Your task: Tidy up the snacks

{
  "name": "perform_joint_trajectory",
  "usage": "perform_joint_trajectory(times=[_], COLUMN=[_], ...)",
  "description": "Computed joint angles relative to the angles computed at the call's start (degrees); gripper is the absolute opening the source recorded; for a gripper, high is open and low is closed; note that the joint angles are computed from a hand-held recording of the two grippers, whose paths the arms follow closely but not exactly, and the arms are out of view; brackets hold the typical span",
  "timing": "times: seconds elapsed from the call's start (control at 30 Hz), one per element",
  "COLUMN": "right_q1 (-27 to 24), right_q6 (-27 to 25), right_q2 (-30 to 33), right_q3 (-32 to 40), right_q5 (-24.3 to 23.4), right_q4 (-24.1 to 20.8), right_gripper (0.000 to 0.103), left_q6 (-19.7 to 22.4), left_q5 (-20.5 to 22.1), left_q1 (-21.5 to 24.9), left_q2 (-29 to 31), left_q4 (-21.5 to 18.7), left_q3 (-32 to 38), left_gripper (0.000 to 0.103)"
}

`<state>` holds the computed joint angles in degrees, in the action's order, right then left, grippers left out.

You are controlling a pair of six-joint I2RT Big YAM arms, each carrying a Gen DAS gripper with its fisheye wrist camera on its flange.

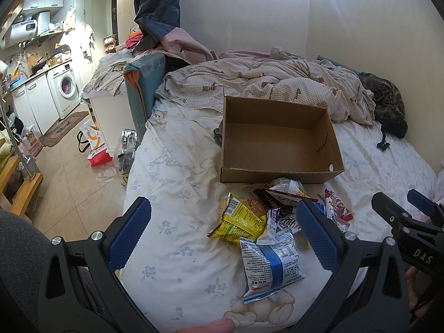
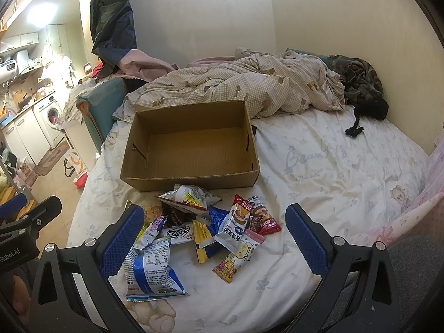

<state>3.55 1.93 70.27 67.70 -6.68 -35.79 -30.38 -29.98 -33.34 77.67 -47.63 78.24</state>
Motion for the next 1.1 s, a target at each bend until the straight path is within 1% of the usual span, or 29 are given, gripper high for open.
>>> perform_joint_trajectory(times=[0.67,0.8,0.87,0.93,1.03,1.1], right_q1=[-0.2,-0.4,-1.5,-2.7,-4.0,-5.0], right_q6=[0.1,0.5,1.9,3.2,4.6,5.9], right_q2=[0.2,0.4,1.7,3.8,7.4,9.5], right_q3=[0.2,0.6,2.2,4.6,8.8,11.1], right_q5=[-0.3,-0.8,-2.9,-4.4,-5.7,-6.9], right_q4=[-0.3,-0.9,-2.9,-5.8,-10.7,-13.2], right_gripper=[0.103,0.103,0.103,0.103,0.103,0.103], left_q6=[0.1,0.1,0.0,-0.5,-2.1,-4.3], left_q5=[0.0,0.8,1.9,2.6,3.2,6.2], left_q1=[-0.1,0.4,1.0,1.6,2.4,3.7], left_q2=[0.0,0.0,0.3,0.7,1.9,3.5], left_q4=[0.1,-0.4,-1.2,-2.6,-5.9,-9.1], left_q3=[-0.1,0.2,0.6,1.2,2.3,3.4], left_gripper=[0.103,0.103,0.103,0.103,0.103,0.103])
